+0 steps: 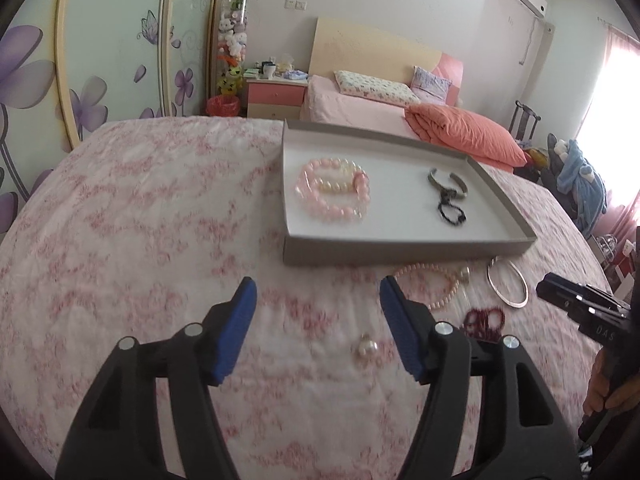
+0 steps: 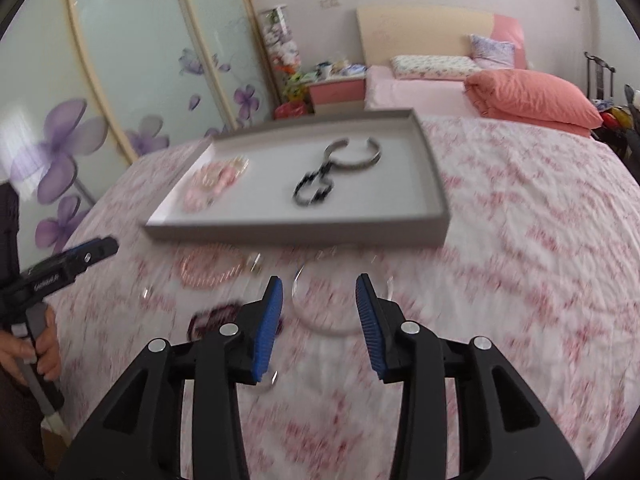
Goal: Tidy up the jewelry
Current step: 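Withdraw both open tools from the tray toward the remaining jewelry, then grasp the silver ring with the right tool while the left tool grasps the pearl earring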
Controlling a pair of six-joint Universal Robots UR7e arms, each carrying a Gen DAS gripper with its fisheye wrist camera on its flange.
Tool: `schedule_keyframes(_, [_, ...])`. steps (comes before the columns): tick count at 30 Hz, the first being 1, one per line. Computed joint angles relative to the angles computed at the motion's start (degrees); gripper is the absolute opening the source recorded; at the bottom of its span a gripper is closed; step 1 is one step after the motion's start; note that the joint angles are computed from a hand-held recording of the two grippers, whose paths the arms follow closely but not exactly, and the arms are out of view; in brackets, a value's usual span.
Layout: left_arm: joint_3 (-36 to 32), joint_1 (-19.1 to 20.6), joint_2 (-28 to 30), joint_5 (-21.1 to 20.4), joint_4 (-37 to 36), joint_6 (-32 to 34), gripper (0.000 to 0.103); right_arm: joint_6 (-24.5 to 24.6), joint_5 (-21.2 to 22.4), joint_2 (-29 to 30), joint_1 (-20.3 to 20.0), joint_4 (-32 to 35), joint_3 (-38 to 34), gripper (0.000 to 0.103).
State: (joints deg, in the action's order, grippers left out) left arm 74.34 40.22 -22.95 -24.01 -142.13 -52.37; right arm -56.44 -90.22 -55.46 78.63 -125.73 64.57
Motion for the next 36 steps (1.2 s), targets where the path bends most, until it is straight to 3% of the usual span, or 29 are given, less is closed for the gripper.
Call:
schedule_keyframes(8, [0.2,-0.6,0.7,-1.5,3.2,-1.4,0.065,-5.3,-3.0,-3.6,-0.3,2.1,6.3,0.040])
schedule_keyframes(16, [-0.9,-0.6,1.4,-1.9,6.2,-2.5,0.065,-8.1,-6.9,-4.0,0.8,-5.2,10.5,0.039])
schedule_keyframes(20, [-1.7,-0.6,1.9,-2.0,7.2,-2.2,0.065,-10.8,-7.3,-4.3,0.8,-9.1,12.5,0.024])
schedule_keyframes(24, [-3.4,-0.5,2.7,-2.1,10.0,-2.4,0.066,-9.8,-7.7,-4.1,0.6,-10.8,12.2,0.023])
schedule_keyframes(32, [-8.2,0.0,5.0,-1.9,18.1,-4.1,0.066,-1.6,-9.8,-1.2,0.1,-15.7,8.1,0.023])
schedule_keyframes(36, [-9.8,0.4,5.7,-2.0,19.8,-5.4,0.065,-1.3,-10.1,-1.0,0.2,-16.2,8.0,0.023])
